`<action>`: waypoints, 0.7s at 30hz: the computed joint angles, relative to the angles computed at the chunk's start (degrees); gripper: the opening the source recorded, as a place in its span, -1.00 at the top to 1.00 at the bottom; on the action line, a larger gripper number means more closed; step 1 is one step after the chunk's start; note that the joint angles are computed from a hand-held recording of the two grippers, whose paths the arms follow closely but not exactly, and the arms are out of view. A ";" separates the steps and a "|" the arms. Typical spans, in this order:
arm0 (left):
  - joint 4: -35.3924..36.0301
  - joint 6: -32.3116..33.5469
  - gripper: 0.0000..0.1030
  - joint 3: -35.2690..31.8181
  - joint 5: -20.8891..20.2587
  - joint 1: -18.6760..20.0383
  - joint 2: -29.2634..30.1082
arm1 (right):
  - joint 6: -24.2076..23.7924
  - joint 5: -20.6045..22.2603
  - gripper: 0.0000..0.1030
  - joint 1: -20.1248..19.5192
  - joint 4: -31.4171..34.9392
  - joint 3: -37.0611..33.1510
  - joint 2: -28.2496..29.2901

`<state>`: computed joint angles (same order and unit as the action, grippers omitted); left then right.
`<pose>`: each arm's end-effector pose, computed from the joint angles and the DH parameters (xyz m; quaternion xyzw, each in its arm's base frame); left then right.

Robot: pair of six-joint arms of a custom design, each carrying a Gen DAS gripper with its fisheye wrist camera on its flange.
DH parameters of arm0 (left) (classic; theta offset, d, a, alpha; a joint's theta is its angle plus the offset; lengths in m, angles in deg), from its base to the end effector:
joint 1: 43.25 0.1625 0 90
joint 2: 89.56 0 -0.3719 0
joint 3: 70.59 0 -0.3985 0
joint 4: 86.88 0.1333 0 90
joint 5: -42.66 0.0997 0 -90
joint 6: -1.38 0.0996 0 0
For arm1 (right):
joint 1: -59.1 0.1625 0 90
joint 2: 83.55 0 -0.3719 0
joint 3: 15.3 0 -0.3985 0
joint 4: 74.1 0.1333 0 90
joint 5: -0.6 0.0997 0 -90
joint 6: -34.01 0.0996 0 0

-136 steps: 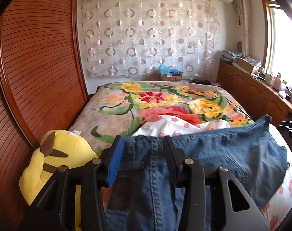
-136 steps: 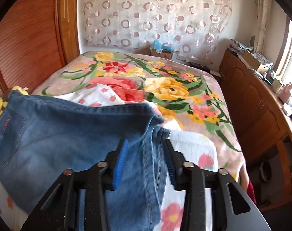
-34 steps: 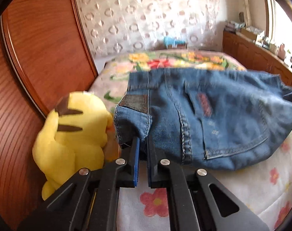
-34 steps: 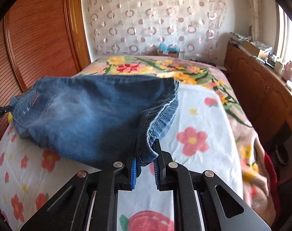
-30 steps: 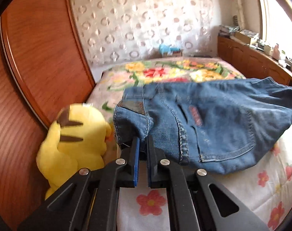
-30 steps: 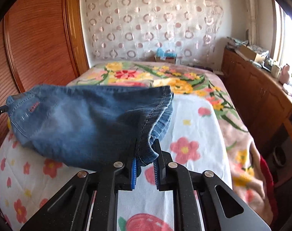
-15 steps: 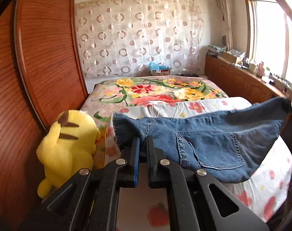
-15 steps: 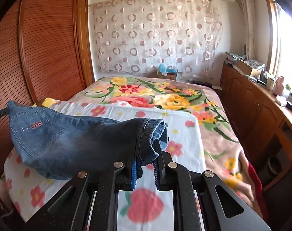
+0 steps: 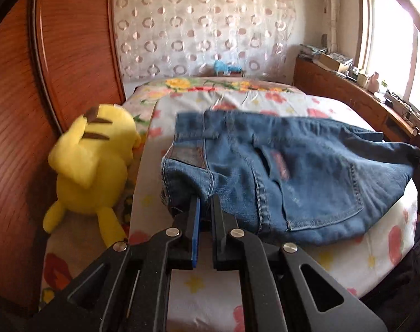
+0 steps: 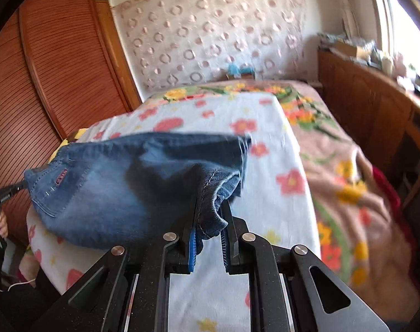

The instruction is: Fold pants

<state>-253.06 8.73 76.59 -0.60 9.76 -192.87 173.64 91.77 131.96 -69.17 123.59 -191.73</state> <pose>-0.0296 -0.3814 0.2438 0.2305 0.8582 -0.3444 0.3030 0.0519 -0.2770 0.1733 0.1745 -0.8723 0.3961 0.2277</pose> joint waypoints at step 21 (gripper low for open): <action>-3.56 1.01 -0.51 2.02 -3.20 -5.97 -2.88 | 2.30 4.42 0.67 1.31 -5.59 1.63 4.54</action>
